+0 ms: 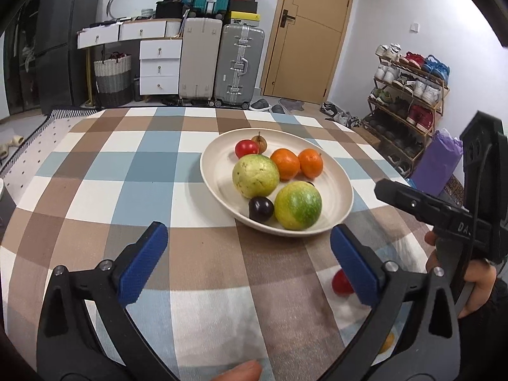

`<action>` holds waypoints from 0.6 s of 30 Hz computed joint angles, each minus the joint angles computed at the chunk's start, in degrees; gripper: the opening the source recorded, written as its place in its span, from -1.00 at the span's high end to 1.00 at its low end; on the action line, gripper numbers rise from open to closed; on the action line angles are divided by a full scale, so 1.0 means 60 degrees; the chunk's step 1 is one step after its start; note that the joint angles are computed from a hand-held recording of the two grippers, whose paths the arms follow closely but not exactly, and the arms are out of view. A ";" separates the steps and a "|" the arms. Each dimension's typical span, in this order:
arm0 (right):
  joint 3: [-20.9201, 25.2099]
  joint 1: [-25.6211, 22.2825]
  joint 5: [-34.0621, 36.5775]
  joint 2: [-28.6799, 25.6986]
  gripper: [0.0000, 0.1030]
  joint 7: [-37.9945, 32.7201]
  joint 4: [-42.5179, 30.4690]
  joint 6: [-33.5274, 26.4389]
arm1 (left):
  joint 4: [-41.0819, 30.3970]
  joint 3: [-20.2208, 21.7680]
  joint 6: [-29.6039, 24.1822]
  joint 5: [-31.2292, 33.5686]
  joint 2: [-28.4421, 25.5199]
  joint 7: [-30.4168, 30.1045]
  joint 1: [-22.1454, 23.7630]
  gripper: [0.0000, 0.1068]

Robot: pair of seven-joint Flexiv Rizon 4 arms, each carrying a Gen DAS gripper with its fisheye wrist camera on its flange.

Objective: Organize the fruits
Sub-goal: 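Withdraw both grippers from the plate toward the tomato and small brown fruit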

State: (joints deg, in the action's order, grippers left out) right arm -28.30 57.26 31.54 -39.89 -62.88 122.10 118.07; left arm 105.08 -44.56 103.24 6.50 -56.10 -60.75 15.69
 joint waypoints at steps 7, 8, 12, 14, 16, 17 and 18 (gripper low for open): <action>-0.0030 0.0513 0.0140 0.0234 -1.00 -0.0175 0.0468 0.0105 | 0.0631 0.0293 0.0514 0.0463 0.0399 -0.0218 0.0020 -0.91; -0.0059 0.0611 0.0206 0.0249 -1.00 -0.0205 0.0515 0.0117 | 0.0701 0.0328 0.0573 0.0508 0.0445 -0.0256 0.0023 -0.91; -0.0203 0.1012 0.0440 0.0324 -1.00 -0.0320 0.0731 0.0126 | 0.1018 0.0333 0.0735 0.0726 0.0561 -0.0434 0.0187 -0.91; -0.0334 0.1259 0.0587 0.0354 -1.00 -0.0342 0.0855 0.0112 | 0.1179 0.0379 0.0875 0.0846 0.0639 -0.0528 0.0240 -0.91; -0.0477 0.1502 0.0743 0.0342 -1.00 -0.0326 0.0959 0.0160 | 0.1361 0.0418 0.1071 0.0996 0.0721 -0.0661 0.0313 -0.91; -0.0530 0.1634 0.0849 0.0343 -1.00 -0.0306 0.1028 0.0219 | 0.1480 0.0429 0.1168 0.1085 0.0767 -0.0740 0.0375 -0.91; -0.0549 0.1729 0.0955 0.0355 -1.00 -0.0285 0.1103 0.0296 | 0.1512 0.0431 0.1167 0.1159 0.0788 -0.0796 0.0413 -0.91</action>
